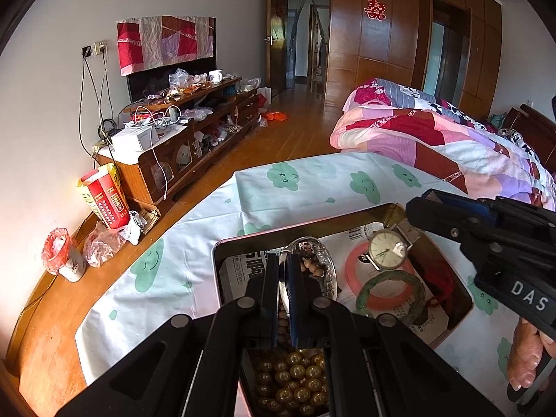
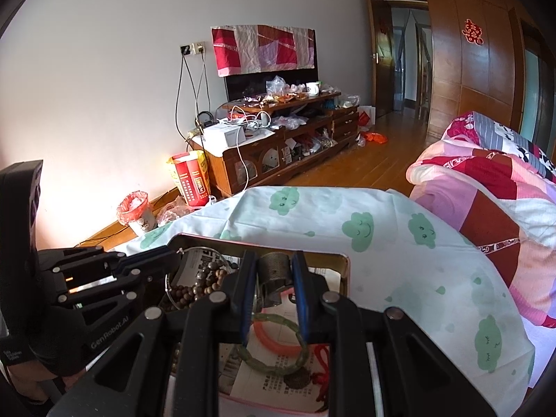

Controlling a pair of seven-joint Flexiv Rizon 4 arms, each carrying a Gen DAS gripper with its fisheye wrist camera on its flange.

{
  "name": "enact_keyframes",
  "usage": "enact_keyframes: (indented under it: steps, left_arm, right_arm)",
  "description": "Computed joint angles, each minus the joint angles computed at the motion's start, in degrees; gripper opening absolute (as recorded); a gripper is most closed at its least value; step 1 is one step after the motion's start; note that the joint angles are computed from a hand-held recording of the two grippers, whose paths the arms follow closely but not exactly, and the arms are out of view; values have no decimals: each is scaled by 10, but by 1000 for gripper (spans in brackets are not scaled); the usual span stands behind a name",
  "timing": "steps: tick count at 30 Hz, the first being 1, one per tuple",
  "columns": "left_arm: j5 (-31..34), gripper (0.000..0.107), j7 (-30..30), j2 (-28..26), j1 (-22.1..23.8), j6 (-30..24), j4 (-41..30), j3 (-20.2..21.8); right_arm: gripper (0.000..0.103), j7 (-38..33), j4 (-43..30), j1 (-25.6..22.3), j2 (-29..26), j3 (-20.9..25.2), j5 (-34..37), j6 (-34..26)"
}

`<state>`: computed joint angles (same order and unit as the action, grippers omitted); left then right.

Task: Organize jewelry
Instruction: 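Lower both tools into the tin and open them to release the watch and bangle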

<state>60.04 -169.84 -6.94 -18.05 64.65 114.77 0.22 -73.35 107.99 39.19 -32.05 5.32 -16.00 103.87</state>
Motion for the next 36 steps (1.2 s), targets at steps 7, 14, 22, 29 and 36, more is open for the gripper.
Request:
enact_keyframes:
  steps: [7,14,22,29,36]
  left_arm:
    - [-4,4,6,-2,0,0,-3,1]
    - [-12,4,15,-12,-1,-1,-9,2]
    - [-15,4,19,-18,-5,3,-10,9]
    - [-10,4,15,-21,-8,2,-12,12]
    - [1,4,-1,-22,-14,-8,-14,13]
  right_arm:
    - [23,5,-16,-11,-13,14,-7,-13]
    - [23,12,-24,-15,-22,16,-10,-20]
    - [23,18,-26,-11,-28,10,-12,-25]
    - [23,23,-34,-15,-34,13,-16,-33]
    - [25,24,-43,-27,-40,25,-24,-50]
